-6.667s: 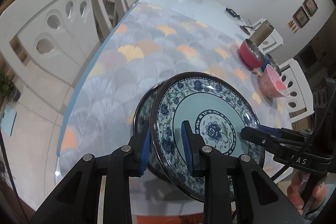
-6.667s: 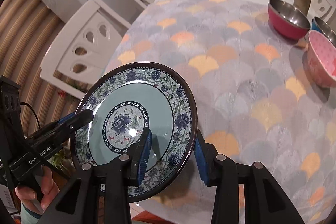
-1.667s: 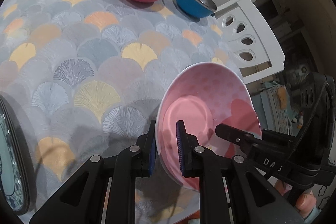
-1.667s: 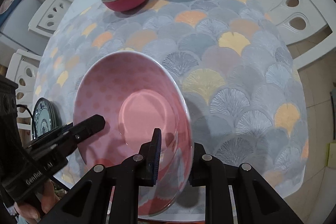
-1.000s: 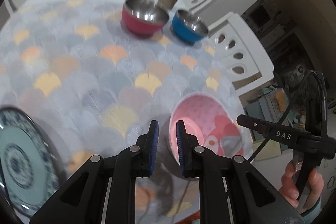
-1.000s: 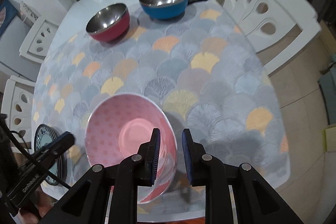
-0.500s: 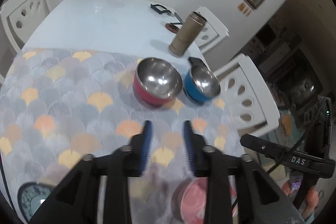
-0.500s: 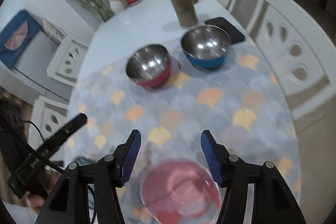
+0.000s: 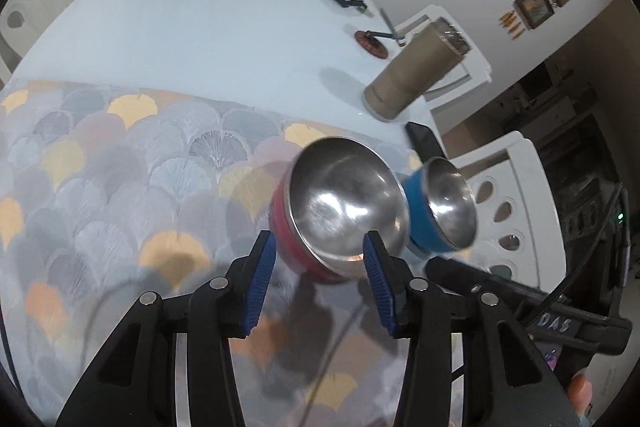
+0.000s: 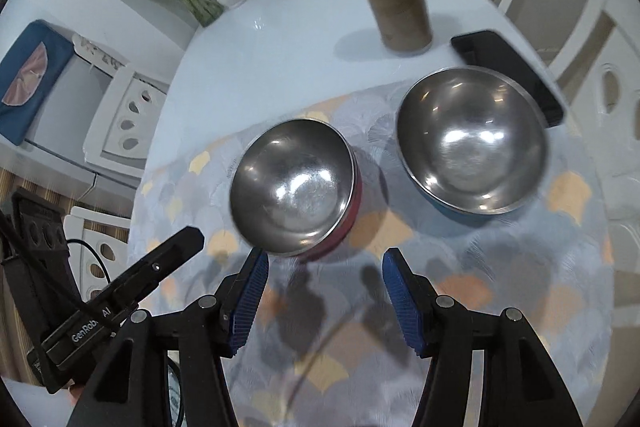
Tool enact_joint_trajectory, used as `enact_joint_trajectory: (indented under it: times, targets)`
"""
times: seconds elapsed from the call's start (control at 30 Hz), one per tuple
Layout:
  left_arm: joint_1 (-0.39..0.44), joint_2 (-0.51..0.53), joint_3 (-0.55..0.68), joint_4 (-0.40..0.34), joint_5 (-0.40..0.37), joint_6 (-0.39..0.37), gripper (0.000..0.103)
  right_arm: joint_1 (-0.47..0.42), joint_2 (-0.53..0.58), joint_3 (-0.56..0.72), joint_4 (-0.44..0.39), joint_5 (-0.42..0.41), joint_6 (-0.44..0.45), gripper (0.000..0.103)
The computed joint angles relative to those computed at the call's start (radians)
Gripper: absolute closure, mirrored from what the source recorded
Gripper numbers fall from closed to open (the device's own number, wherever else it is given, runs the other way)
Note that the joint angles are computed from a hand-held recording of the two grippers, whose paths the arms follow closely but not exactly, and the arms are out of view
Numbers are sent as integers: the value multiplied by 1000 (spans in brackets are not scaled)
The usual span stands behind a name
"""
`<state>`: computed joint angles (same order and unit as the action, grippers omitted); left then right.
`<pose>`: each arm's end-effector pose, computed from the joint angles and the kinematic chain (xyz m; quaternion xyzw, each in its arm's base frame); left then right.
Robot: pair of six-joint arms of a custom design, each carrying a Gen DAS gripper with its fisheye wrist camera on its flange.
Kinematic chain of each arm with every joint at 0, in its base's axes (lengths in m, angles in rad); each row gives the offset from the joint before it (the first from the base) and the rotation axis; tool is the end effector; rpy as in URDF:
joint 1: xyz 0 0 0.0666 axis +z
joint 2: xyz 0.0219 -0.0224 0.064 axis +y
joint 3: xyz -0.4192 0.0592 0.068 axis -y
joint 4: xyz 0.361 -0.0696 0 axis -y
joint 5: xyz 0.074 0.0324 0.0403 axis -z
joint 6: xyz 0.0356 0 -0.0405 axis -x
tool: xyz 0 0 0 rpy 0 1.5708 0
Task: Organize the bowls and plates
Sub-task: 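Grasp the rim of the red steel bowl with the left tool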
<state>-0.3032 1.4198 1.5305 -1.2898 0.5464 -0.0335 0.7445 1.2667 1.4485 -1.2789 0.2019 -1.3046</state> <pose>0.3995 -0.1448 0.4986 0.2100 0.9224 -0.2874 0.1501 0.2741 0.2423 0.5192 0.2900 0.9229 0.1486 0.2050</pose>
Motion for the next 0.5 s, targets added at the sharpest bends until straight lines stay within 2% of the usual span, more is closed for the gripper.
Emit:
enact_joint_trajectory:
  times: [0.2, 0.3, 0.4, 0.43, 0.5]
  targets:
    - [-11, 48, -10, 42, -25, 26, 62, -84, 24, -84, 102, -108, 59, 46]
    - [-13, 67, -14, 56, -19, 35, 63, -98, 45, -92, 119, -119, 84, 46]
    - [-18, 85, -16, 62, -18, 45, 69, -111, 61, -94, 127, -127, 100, 46]
    - [-19, 89, -18, 66, -16, 48, 71, -114, 66, -95, 130, -131, 105, 48]
    - [-22, 98, -18, 72, -14, 53, 75, -116, 80, -89, 127, -130, 129, 58]
